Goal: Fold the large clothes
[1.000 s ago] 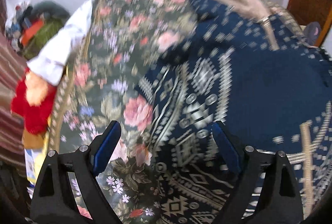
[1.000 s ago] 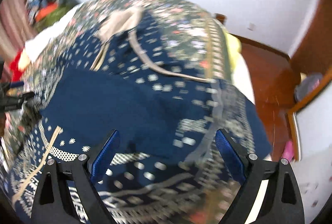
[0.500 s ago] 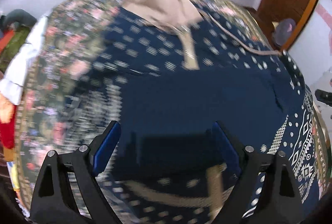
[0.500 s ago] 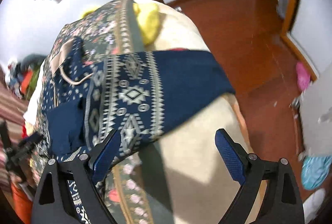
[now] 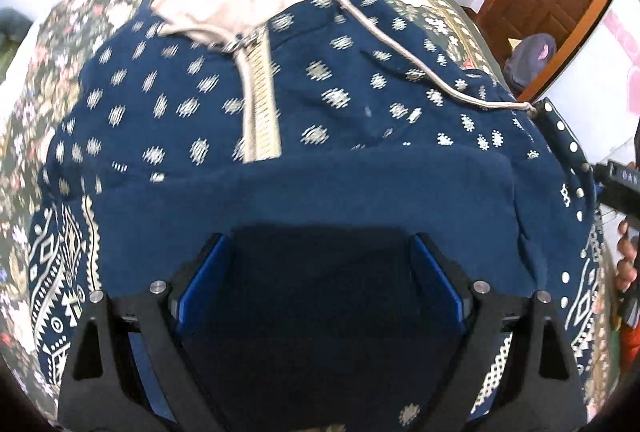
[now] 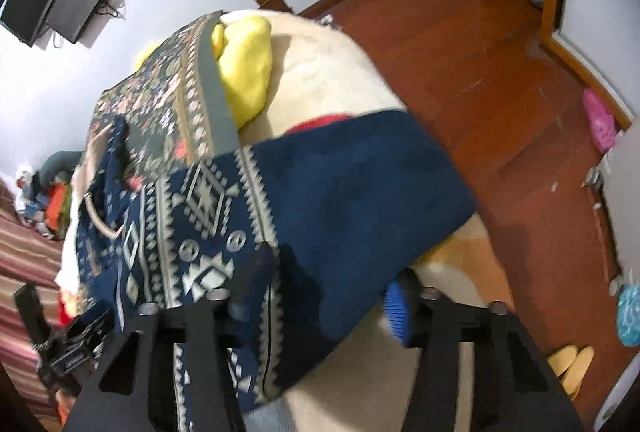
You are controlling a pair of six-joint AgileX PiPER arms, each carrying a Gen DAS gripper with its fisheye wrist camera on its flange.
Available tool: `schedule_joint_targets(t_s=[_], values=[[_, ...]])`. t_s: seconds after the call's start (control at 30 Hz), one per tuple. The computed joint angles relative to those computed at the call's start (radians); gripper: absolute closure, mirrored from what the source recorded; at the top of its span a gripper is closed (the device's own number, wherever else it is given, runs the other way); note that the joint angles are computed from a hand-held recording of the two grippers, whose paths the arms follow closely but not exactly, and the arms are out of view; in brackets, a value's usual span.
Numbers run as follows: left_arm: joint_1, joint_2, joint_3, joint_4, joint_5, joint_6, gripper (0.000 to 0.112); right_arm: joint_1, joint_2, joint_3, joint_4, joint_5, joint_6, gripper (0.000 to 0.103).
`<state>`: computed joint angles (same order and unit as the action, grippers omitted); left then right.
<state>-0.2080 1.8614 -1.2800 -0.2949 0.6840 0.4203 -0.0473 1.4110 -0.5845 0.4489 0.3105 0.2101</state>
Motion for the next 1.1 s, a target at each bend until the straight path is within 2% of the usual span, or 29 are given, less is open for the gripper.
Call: schedule_joint_targets(t_s=[0.03,0.13,0.27,0.37,0.53,0.6,0.7,0.87,1.0,1.1], values=[[-0.004,-0.006,0.01,0.004,-0.012,0.001,0.022,0.008,0.01,-0.014,-0.06,-0.002,0.06,0.079],[0.002,-0.009,0.01,-0.009,-0.006,0.028,0.022,0.013,0.014,-0.035,-0.069,-0.009,0.062,0.092],[0.045,-0.04,0.009,-0.039,0.045,0.063,0.023,0.072,-0.069,-0.056,-0.257,-0.001,0.266,0.094],[0.082,-0.096,0.033,-0.05,0.048,0.087,0.023,0.134,-0.139,-0.105,-0.346,0.05,0.369,0.096],[0.174,-0.187,0.052,-0.118,0.078,0.173,0.023,0.342,-0.201,-0.255,-0.583,0.138,0.607,0.097],[0.215,-0.221,0.054,-0.147,0.099,0.204,0.023,0.442,-0.178,-0.335,-0.688,0.183,0.714,0.097],[0.302,-0.266,0.043,-0.209,0.157,0.27,0.023,0.56,-0.127,-0.422,-0.718,0.19,0.763,0.097],[0.427,-0.303,0.016,-0.263,0.25,0.348,0.023,0.76,0.064,-0.579,-0.836,0.244,0.877,0.097],[0.473,-0.317,0.03,-0.253,0.287,0.384,0.023,0.792,0.194,-0.575,-0.74,0.198,0.828,0.096],[0.468,-0.316,0.05,-0.24,0.291,0.4,0.023,0.79,0.277,-0.567,-0.645,0.201,0.778,0.096]])
